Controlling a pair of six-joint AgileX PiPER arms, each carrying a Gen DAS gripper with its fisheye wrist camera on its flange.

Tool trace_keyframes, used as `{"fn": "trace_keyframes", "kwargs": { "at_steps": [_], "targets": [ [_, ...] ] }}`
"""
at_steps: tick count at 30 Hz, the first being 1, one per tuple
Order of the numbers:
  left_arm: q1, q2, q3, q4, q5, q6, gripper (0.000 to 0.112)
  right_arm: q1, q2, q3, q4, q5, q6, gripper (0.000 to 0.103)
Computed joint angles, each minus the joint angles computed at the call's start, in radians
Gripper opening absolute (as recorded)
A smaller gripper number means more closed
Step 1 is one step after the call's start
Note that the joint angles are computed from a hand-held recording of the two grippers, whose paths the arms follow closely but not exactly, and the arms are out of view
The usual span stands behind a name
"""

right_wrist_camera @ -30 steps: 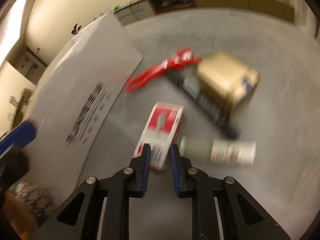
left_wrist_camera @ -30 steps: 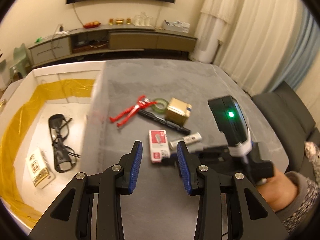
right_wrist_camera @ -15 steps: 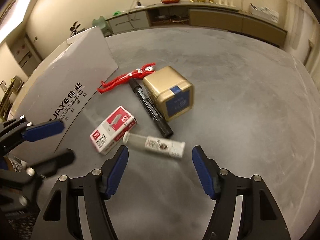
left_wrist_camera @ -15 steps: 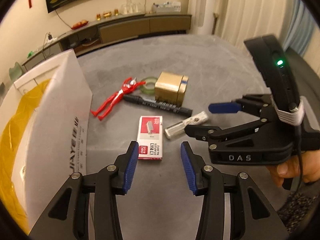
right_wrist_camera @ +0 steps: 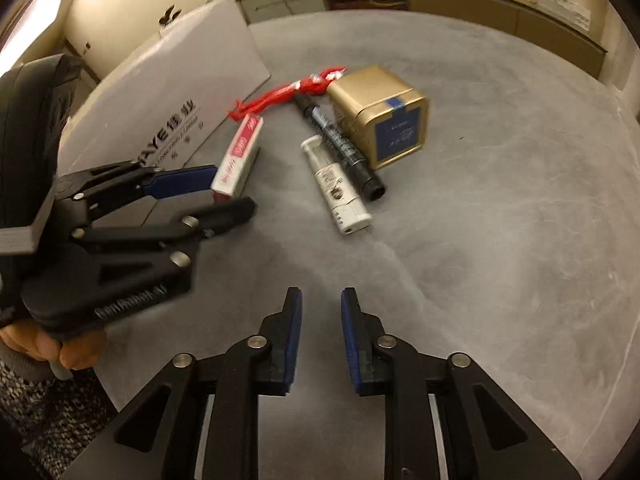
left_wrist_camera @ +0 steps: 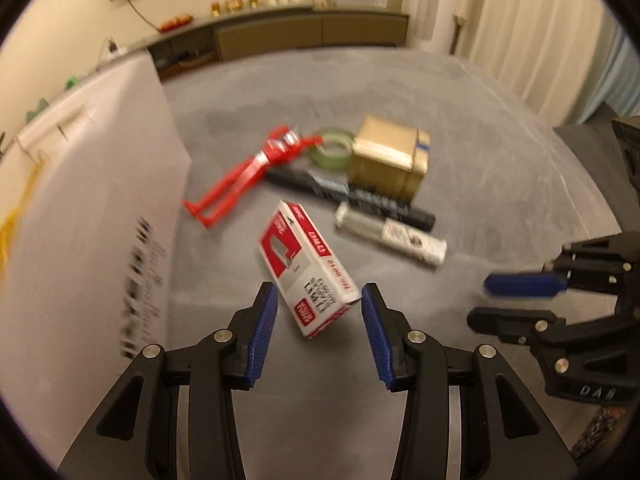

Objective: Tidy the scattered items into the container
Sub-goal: 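Close the left tool on the red staples box and lift it, then close the right tool on the white tube and lift it while the left tool holds the staples box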

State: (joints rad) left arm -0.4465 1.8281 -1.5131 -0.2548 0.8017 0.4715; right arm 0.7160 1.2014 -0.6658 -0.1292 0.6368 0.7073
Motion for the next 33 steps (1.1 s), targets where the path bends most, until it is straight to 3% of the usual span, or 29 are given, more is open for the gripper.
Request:
{"fn": "trace_keyframes", "kwargs": {
  "at_steps": [1,4,7,8,9,10,14,18,20,21,24,25,29,31,32,33],
  "targets": [
    [0.003,0.006,-0.011,-0.006,0.004,-0.001,0.046,0.008,-0.004,-0.003,-0.047,-0.003,0.044,0.042],
    [-0.003,0.049,-0.065,-0.008,0.03,-0.024,0.047,0.022,-0.008,-0.011,-0.176,-0.016,0.158,0.054],
    [-0.033,0.08,-0.091,0.039,0.011,-0.078,0.047,-0.02,0.061,-0.028,-0.172,-0.098,0.119,0.054],
    [-0.048,0.088,-0.092,0.077,-0.015,-0.111,0.047,-0.044,0.092,-0.036,-0.137,-0.124,0.076,0.049],
    [-0.056,0.1,-0.094,0.097,-0.032,-0.127,0.047,-0.061,0.114,-0.042,-0.102,-0.139,0.038,0.034],
    [-0.063,0.098,-0.079,0.121,-0.065,-0.142,0.047,-0.061,0.121,-0.05,-0.086,-0.126,0.027,0.024],
    [-0.045,0.116,-0.096,0.08,-0.002,-0.148,0.041,-0.035,0.1,-0.079,-0.055,-0.016,0.019,0.023],
    [-0.028,0.037,-0.026,-0.063,0.073,-0.012,0.041,0.072,0.019,-0.055,-0.061,0.108,0.091,0.022],
    [-0.041,-0.005,0.03,-0.034,0.018,-0.003,0.042,0.13,0.004,-0.056,-0.087,0.148,0.135,0.023],
    [-0.049,-0.025,0.056,-0.016,-0.008,-0.003,0.042,0.142,0.006,-0.058,-0.092,0.152,0.142,0.028],
    [-0.057,-0.018,0.051,-0.005,-0.024,0.006,0.047,0.152,0.025,-0.054,-0.153,0.111,0.195,0.057],
    [-0.056,-0.009,0.04,-0.014,-0.016,0.009,0.048,0.153,0.028,-0.042,-0.175,0.09,0.218,0.06],
    [-0.042,0.04,0.002,-0.007,-0.008,-0.007,0.049,0.177,0.081,-0.052,-0.32,0.047,0.349,0.061],
    [-0.037,0.045,0.008,0.016,-0.019,-0.026,0.047,0.234,0.124,-0.066,-0.44,0.081,0.457,0.061],
    [-0.034,0.042,0.01,0.011,-0.019,-0.024,0.045,0.252,0.147,-0.085,-0.455,0.108,0.465,0.058],
    [-0.033,0.035,0.022,0.006,-0.024,-0.019,0.039,0.264,0.16,-0.102,-0.458,0.128,0.462,0.044]
  ]
}}
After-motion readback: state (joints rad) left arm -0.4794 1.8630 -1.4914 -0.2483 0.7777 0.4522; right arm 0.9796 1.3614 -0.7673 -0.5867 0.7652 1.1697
